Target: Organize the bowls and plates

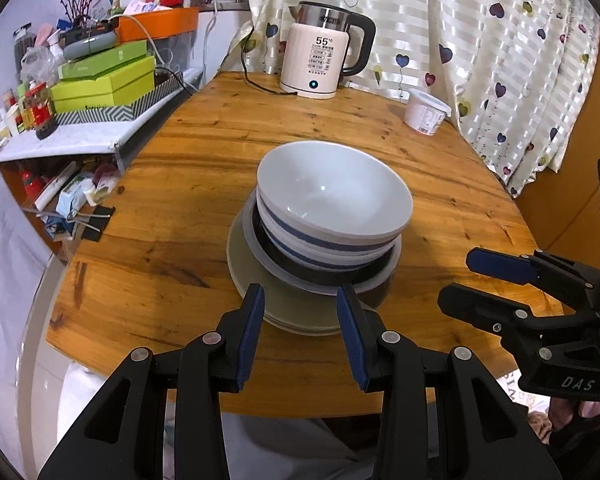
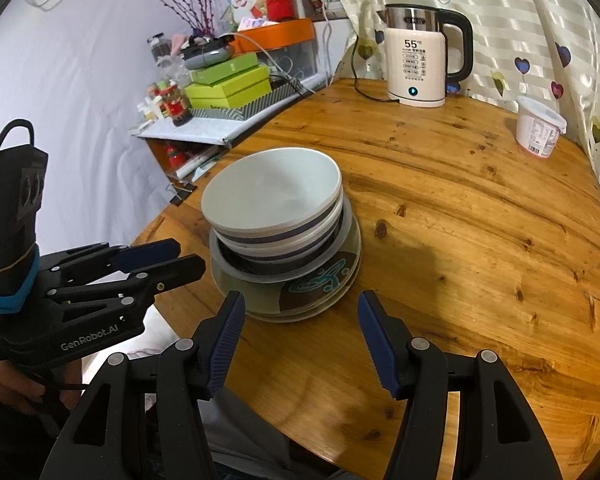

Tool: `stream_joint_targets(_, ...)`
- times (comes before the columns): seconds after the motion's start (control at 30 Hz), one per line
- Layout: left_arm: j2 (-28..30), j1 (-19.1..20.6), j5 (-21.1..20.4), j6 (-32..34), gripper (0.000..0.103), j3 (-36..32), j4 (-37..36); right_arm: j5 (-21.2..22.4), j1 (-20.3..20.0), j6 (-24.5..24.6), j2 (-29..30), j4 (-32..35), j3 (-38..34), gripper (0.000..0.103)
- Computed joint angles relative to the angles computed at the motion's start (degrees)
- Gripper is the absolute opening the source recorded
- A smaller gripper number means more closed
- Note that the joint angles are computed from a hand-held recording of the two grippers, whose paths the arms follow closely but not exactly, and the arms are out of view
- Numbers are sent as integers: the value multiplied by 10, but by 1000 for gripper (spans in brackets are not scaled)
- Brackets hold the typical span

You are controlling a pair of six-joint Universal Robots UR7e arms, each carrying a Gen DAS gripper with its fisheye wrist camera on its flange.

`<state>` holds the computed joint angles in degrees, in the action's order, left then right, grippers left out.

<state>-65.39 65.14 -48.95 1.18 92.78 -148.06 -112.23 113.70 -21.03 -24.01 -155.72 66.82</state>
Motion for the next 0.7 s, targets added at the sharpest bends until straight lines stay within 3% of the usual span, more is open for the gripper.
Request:
stream_joint_targets(0.13,6,-2,26,-7,39,-2,6,-4,0,-2,4,4,-5,60)
stream_joint_targets(0.7,15,-1,48,-19,39,-10,24,-6,0,-5,13,16,-16,62)
